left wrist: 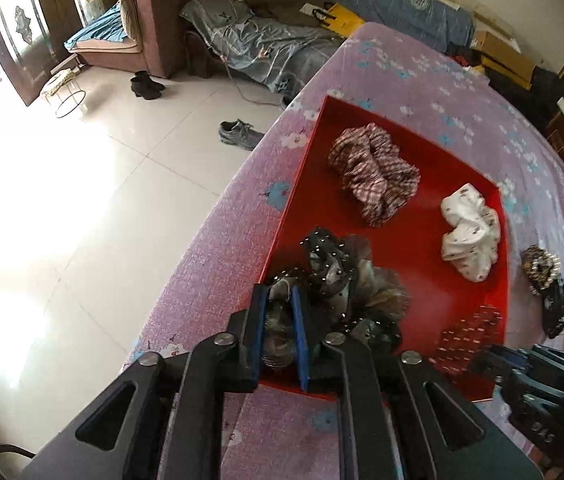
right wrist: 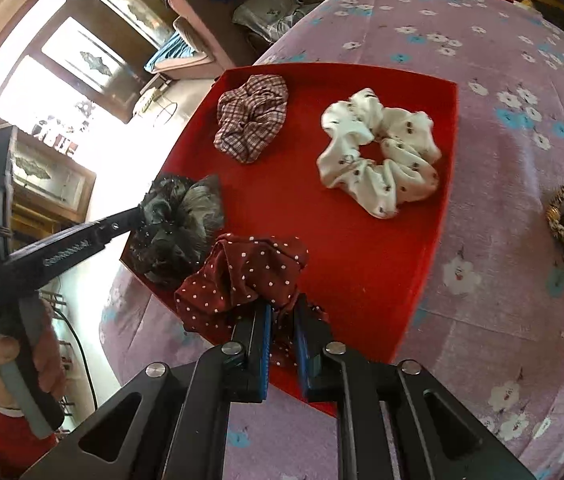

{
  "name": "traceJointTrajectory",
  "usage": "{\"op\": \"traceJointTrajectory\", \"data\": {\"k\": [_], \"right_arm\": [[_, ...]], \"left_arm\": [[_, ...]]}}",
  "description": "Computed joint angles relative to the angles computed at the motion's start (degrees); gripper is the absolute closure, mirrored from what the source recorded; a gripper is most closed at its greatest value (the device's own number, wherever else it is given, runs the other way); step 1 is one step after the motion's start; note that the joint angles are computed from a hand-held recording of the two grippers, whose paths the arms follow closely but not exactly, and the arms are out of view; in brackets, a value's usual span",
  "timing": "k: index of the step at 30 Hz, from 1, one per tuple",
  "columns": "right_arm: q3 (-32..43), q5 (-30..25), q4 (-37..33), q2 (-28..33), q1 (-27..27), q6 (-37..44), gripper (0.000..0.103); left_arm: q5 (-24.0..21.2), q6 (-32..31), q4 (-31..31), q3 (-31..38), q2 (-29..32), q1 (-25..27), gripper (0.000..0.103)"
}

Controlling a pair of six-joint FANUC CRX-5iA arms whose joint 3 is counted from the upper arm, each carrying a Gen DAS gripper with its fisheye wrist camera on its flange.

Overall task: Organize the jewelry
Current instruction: 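Carry both scrunchies into the red tray and open both tools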

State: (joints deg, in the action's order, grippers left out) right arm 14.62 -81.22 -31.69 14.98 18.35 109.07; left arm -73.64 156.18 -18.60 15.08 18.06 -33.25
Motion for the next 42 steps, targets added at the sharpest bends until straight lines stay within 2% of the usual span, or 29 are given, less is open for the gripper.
{"op": "traceJointTrajectory", "data": {"k": [2, 4, 6, 9, 13, 20, 27, 30, 33, 35, 38, 42], "right_arm": [[0.06, 0.00, 0.44, -0.50, 0.05, 0.54, 0.079], [-0.29, 0.73, 0.11, -1.50, -0.34, 1.20, 0.062], [-0.50, 1.94, -0.36, -2.77, -1.04, 2.04, 0.056], [-0.28, 4.78, 0.89, -3.40, -1.12, 2.20, 0.056], [2.91, 5.53, 2.71, -0.14, 0.00, 0.40, 0.056], [6.48, 8.93, 10.08, 6.93, 4.39, -2.85, 0.060], [9.82, 14.27, 14.86, 10.31, 5.80, -7.18, 0.060], [11.97, 11.69, 10.84, 9.79, 3.89, -5.90, 0.060], [12.08, 9.38, 6.28, 7.60, 1.25, -4.18, 0.054], [11.28, 8.21, 3.06, 5.72, -1.27, -3.41, 0.053], [8.84, 8.15, 0.80, 2.83, -5.16, -3.43, 0.053], [6.43, 8.54, 0.52, 0.62, -10.15, -4.65, 0.053]], "left_arm": [[0.11, 0.31, -0.63, 0.02, -0.50, -0.27, 0.086], [-0.13, 1.06, -1.72, 0.11, -1.14, -0.80, 0.081], [-0.10, 2.67, -3.01, -0.17, -2.09, -1.36, 0.073], [-0.92, 5.20, -5.51, -0.25, -3.23, -2.46, 0.073], [-2.03, 7.14, -7.95, -0.01, -3.93, -3.68, 0.073], [-2.09, 6.85, -7.41, -0.50, -4.22, -4.48, 0.073], [-1.20, 5.62, -6.36, 0.73, -3.09, -5.08, 0.073], [1.22, 3.68, -5.36, 1.70, -2.03, -5.04, 0.073], [4.50, -0.62, -4.01, 4.25, 0.50, -4.94, 0.073], [7.18, -3.65, -2.74, 5.43, 2.14, -4.57, 0.073], [10.75, -8.66, 1.54, 7.17, 5.62, -3.08, 0.073], [12.25, -12.78, 9.08, 8.58, 10.42, -0.51, 0.073]]}}
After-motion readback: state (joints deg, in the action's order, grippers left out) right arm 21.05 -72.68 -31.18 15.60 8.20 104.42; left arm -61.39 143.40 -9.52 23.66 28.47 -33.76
